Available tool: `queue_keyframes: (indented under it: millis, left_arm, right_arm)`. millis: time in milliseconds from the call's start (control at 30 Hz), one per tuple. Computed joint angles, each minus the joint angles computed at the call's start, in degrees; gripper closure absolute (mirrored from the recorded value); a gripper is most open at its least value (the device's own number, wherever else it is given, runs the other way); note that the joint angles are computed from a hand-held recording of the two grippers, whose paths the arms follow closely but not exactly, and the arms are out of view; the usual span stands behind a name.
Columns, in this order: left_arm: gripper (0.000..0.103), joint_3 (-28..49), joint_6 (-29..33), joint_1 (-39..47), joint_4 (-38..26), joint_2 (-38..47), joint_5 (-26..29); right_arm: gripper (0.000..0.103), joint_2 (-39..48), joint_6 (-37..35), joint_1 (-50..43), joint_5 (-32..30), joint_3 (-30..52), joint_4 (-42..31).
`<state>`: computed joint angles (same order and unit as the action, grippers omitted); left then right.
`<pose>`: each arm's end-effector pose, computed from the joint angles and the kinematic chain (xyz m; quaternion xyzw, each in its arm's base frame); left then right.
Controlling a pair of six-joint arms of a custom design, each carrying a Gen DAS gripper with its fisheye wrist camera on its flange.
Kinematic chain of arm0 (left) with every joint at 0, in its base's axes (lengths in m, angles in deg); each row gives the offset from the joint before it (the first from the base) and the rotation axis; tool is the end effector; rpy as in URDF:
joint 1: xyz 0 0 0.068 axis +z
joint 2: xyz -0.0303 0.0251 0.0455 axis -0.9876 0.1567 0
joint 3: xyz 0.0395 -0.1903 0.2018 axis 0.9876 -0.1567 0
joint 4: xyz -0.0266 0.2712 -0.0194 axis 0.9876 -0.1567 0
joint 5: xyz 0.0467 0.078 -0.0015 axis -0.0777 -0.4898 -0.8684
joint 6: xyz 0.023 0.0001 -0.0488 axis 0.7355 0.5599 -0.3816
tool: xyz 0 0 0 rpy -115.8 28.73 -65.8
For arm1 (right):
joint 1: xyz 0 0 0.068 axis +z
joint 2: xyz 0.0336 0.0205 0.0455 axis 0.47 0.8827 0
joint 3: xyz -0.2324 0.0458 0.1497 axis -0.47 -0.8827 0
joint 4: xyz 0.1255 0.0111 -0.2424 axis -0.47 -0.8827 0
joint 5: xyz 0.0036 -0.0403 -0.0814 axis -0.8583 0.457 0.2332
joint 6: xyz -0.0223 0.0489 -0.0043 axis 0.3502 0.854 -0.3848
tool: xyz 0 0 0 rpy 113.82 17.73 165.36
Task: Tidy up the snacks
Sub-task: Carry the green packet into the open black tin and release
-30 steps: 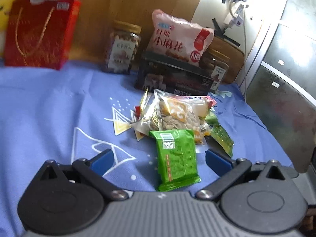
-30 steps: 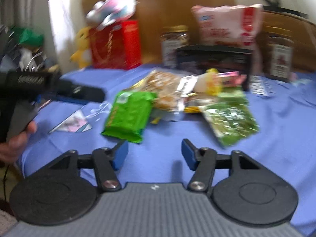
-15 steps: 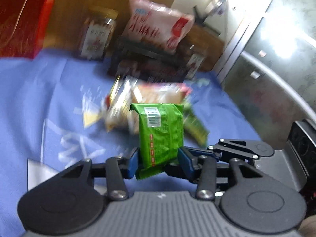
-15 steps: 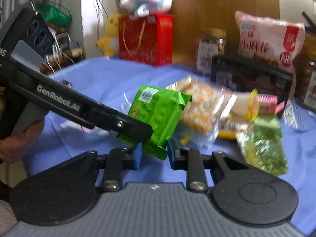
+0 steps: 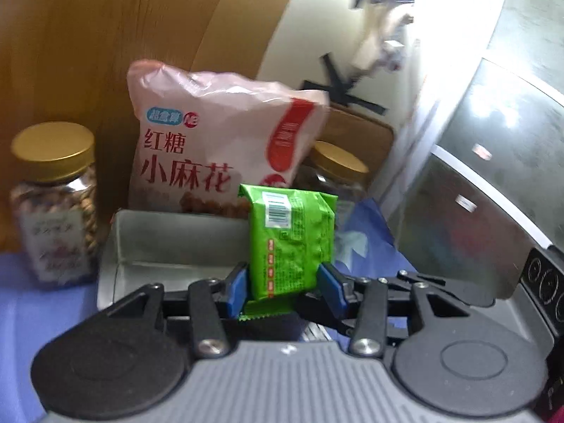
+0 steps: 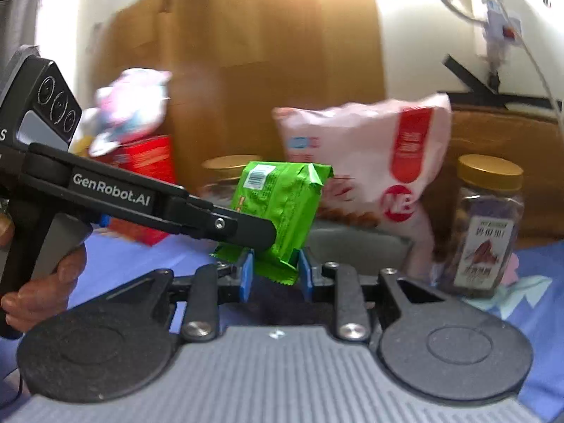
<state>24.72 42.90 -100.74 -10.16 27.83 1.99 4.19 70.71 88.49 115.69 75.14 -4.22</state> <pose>0.2643 -0.1201 0.2745 0.3171 0.8088 -0.3735 0.3253 0.0956 0.1142 0.2418 0.0152 0.8343 0.0611 0.5477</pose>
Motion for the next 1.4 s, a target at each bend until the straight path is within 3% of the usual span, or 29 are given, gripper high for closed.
queue_keyframes:
  millis: [67,133,267,367,433,533,567,833,933,1067,1133,1267,1333,1400]
  left_arm:
    - [0.061,3.4,-0.5,-1.0,0.5,5.7,-1.2]
    - [0.060,5.5,-0.7,-1.5,0.3,9.8,-2.4]
    - [0.051,4.2,1.1,-1.3,1.9,10.9,-3.8]
    - [0.046,0.3,2.2,1.0,5.4,6.9,-3.5]
    - [0.036,-2.1,1.8,2.6,8.9,4.3,-4.4]
    - [0.012,-9.0,-2.5,3.0,22.6,-0.2,-15.3]
    - [0.008,-11.4,-3.5,2.5,27.8,-0.8,-20.6]
    - [0.007,-14.0,-4.9,-0.4,38.3,5.3,-26.2]
    - [0.005,-14.2,-6.2,-2.0,40.1,6.3,-27.4]
    - [0.005,-13.4,-9.6,-2.7,37.4,6.3,-26.3]
    - [0.005,-14.4,-7.5,-5.0,38.1,4.9,-32.2]
    - [0.000,-17.4,-5.1,-6.4,46.6,3.9,-39.7]
    - [0.000,-15.2,-6.0,-5.7,45.3,5.7,-38.2]
    - [0.000,-13.3,-5.0,-6.5,44.0,7.6,-41.5]
  right_arm:
    - [0.072,-0.2,-5.7,-10.9,-10.5,-2.1,5.6]
    - [0.070,1.2,-7.9,-16.8,-17.2,-3.5,8.9]
    - [0.066,1.6,-9.2,-19.1,-20.0,-6.4,12.6]
    - [0.064,-1.1,-8.9,-20.1,-19.8,-8.2,13.8]
    - [0.064,-3.1,-7.9,-20.2,-18.7,-9.1,13.0]
    - [0.064,-8.8,-6.1,-20.5,-16.2,-10.1,9.5]
    - [0.064,-10.2,-4.9,-20.4,-15.2,-10.4,8.4]
    - [0.064,-15.1,2.6,-13.2,-3.5,-11.1,3.4]
    - [0.063,-15.1,4.7,-15.6,-5.5,-10.5,0.5]
    - [0.063,-17.1,5.2,-21.8,-13.2,-11.9,0.0]
    - [0.063,-18.4,5.2,-23.9,-16.1,-12.6,0.2]
    - [0.062,-18.0,5.6,-22.7,-15.0,-12.6,0.1]
    - [0.056,-17.5,5.6,-22.5,-14.5,-12.7,0.6]
    - [0.054,-17.6,5.9,-22.3,-14.2,-12.9,0.9]
